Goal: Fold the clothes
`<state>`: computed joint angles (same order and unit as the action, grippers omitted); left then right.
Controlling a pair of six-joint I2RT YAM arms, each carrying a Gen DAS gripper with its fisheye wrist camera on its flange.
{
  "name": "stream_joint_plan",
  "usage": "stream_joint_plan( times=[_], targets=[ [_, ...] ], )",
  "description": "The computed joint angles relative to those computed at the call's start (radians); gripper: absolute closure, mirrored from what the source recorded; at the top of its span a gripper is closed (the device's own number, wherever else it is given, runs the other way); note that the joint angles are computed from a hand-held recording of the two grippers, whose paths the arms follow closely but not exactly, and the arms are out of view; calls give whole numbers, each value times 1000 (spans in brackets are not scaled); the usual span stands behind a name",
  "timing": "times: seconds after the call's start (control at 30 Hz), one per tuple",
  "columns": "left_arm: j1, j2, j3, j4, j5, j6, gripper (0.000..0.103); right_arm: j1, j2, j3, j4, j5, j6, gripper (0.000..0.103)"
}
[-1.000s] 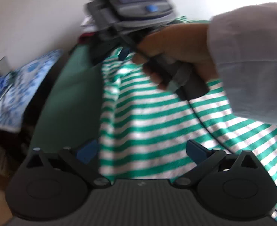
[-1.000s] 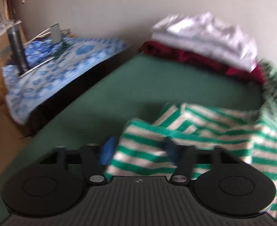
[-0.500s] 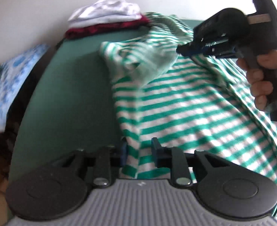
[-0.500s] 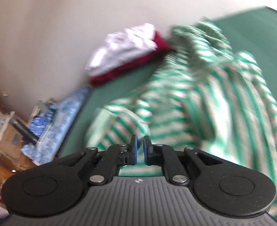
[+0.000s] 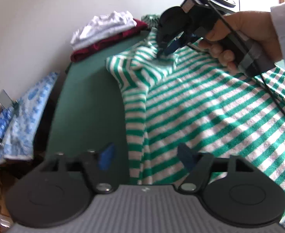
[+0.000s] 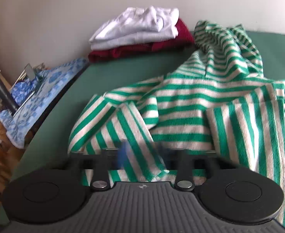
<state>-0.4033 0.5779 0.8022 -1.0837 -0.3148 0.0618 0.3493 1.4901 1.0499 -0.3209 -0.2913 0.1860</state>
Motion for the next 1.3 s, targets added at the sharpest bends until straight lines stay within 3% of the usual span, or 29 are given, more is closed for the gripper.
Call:
stream_joint_plan(
  times=[0.03, 0.17, 0.23, 0.47, 0.5, 0.53, 0.57, 0.6, 0.67, 0.87, 0.93, 1.0, 1.07, 1.17, 1.27, 1.3],
  targets=[
    [24, 15, 22, 9, 26, 35, 50, -12, -22, -11, 4, -21, 12, 100],
    [40, 97, 16, 218, 67, 227, 49, -82, -177, -75, -30, -92, 32, 100],
    [41, 182, -18, 334, 73, 323, 31, -112, -244, -93, -84, -99, 17, 100],
    [-71, 323, -131, 603, -22, 440, 38, -163, -334, -160, -183, -121, 15, 98],
    [-66, 338, -122, 601, -11, 440, 46, -155, -324, -152, -204, -97, 11, 95],
    [-57, 352, -110, 593, -8, 425, 63, -150, -315, -143, -223, -77, 10, 93],
    [-47, 362, -101, 584, -9, 415, 73, -159, -310, -135, -226, -74, 19, 86],
    [-34, 373, -94, 574, -3, 410, 87, -181, -305, -133, -205, -92, 37, 71],
    [-17, 385, -87, 561, 0, 404, 88, -218, -267, -112, -146, -131, 81, 59],
    [-62, 374, -117, 580, -69, 399, 90, -166, 40, 58, 25, -111, 95, 60],
    [-87, 375, -122, 579, -108, 400, 92, -132, 148, 143, -7, -75, 60, 65],
    [-95, 377, -116, 567, -121, 397, 93, -126, 174, 164, -14, -77, 46, 92],
    [-92, 379, -95, 539, -100, 386, 93, -132, 164, 152, 9, -89, 46, 98],
    [-96, 383, -81, 548, -57, 381, 93, -147, 123, 86, 134, -40, 97, 99],
    [-118, 413, -84, 573, -54, 384, 95, -167, 170, 102, 122, -34, 77, 97],
    [-124, 413, -97, 592, -62, 393, 96, -176, 182, 104, 111, -43, 73, 91]
  ],
)
